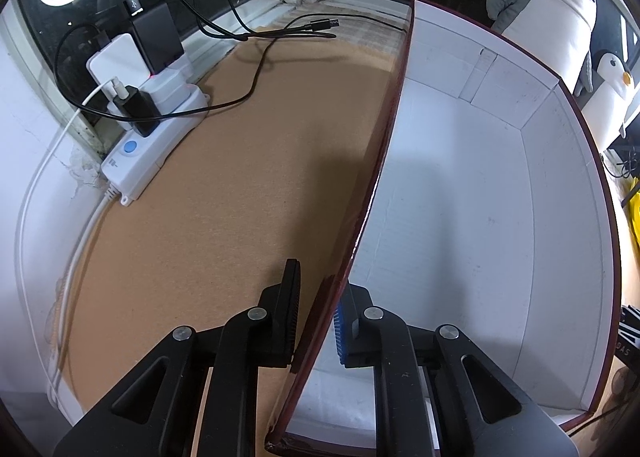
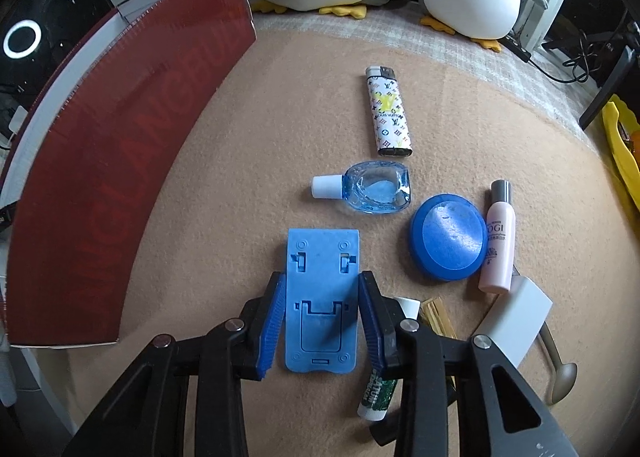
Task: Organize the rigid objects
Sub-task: 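Grasp the blue phone stand with the right gripper and lift it, then carry the phone stand into the box and open the right gripper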
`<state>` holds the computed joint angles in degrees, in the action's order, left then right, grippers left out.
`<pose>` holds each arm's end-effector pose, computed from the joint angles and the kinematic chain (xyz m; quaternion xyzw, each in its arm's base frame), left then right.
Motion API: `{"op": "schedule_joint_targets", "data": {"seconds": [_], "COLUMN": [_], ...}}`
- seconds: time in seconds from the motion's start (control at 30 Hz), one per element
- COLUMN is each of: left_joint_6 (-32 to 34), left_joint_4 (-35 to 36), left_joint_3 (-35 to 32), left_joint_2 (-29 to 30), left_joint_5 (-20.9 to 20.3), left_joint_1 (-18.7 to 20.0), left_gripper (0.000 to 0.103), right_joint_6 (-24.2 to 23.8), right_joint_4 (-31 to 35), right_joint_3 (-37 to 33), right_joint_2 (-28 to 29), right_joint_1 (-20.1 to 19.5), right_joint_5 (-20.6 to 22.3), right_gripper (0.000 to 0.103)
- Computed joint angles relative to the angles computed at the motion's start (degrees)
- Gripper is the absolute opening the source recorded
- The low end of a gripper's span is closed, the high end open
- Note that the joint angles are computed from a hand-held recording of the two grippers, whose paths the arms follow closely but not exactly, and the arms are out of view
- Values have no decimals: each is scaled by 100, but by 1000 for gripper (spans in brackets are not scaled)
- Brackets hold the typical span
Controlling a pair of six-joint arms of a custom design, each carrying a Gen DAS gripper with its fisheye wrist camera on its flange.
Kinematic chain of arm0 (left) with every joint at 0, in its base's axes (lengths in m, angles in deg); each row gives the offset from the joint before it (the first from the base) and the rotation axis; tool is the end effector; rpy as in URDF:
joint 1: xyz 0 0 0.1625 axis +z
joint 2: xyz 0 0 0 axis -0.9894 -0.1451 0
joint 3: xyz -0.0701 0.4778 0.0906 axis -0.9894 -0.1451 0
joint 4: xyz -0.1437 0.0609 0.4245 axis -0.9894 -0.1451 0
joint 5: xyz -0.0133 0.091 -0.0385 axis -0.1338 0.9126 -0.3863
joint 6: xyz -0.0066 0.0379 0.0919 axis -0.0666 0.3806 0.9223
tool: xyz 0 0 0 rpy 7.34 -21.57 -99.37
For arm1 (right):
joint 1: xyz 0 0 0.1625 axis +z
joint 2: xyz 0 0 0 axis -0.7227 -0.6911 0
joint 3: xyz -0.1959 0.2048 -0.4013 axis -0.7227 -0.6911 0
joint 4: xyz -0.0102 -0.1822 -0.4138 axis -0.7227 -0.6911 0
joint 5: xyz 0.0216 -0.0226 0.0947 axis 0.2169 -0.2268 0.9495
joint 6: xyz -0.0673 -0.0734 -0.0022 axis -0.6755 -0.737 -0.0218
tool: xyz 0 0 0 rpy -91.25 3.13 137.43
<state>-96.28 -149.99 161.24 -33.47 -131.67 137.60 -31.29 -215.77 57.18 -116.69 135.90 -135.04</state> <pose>-0.2417 -0.7272 0.1124 0.0922 0.9099 -0.1888 0.3577 0.0636 -0.6464 0.2496 0.0048 -0.9195 0.1597 0.3591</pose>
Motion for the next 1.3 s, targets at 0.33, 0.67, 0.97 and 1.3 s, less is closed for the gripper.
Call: {"op": "schedule_joint_targets", "data": {"seconds": [0.33,0.67,0.97,1.3], "left_joint_6": [-5,1,27,55], "left_joint_4": [-9,-26,-61,-43], "left_joint_3": [-9,-25,-13,-10], "left_joint_2": [9,19,0,4], "left_joint_5": [-5,-30,-79,-37], "left_joint_1": [-1,-2,10,5], "left_gripper": [13,13,12,13], "right_joint_6": [-312,-780,-906,-1076], "right_joint_4": [-362,-122,274,103], "right_joint_3": [-140,-897,-1349,-1259], "right_joint_2": [-156,480,1181,1268], "right_joint_1": [612,1253,1289,1301], "right_joint_5": [266,573,580,632], "right_gripper": [33,33,33,52]}}
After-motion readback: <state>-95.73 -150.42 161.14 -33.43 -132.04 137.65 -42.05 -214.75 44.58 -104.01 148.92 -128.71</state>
